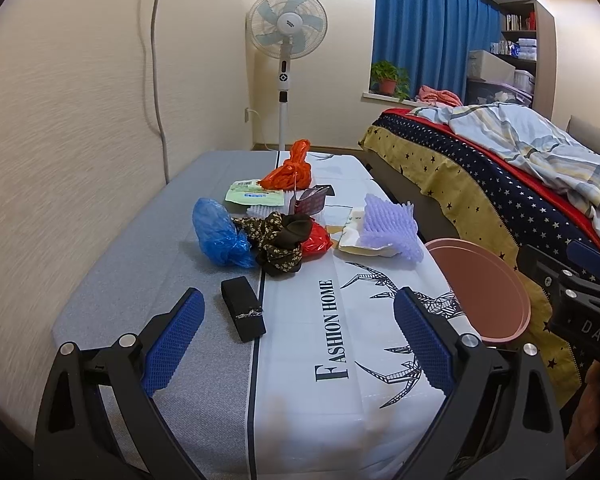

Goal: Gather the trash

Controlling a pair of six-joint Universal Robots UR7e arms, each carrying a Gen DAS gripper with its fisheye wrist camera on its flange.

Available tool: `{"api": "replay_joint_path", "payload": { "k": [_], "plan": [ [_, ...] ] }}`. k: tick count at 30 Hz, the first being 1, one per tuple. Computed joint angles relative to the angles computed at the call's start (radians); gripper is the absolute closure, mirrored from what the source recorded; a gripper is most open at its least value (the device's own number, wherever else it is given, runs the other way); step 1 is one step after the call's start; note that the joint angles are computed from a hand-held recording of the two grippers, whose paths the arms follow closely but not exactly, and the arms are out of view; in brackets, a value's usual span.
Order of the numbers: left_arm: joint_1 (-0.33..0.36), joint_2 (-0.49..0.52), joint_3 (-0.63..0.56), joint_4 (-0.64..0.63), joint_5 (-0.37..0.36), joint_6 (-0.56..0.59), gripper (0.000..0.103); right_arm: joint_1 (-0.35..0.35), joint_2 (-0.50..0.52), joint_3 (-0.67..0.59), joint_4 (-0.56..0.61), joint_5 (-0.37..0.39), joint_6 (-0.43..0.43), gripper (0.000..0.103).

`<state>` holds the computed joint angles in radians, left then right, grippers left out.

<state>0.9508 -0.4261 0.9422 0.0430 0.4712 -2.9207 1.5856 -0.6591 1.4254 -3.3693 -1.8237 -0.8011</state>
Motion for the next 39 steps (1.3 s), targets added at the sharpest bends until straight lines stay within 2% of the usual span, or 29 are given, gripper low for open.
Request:
{"api": "replay_joint_path", "payload": {
  "k": [24,30,32,35,39],
  "plan": [
    [0.0,-0.002,0.003,-0.003,-0.007,-0.005,0.011,0.001,-0.003,0.002,0.005,0.002,0.01,0.018],
    [0.017,0.011,-0.036,0.044,-0.027,-0.074,0.02,-0.001,-0.003,-0.03,0.094,0.012,0.065,0.035],
    [0.029,0.031,-0.077,0.089,-0.037,-0.111,0.024,-0.003,0.002,-0.048,0.126,0.019,0.075,0.047],
    [0.047,0.072,-0.156,0.161,-0.042,-0.153,0.03,0.0,0.023,-0.102,0.201,0.026,0.098,0.06],
    [0.07,0.152,-0.301,0.274,-0.049,-0.181,0.035,0.007,0.079,-0.217,0.289,0.033,0.13,0.063]
  ]
}}
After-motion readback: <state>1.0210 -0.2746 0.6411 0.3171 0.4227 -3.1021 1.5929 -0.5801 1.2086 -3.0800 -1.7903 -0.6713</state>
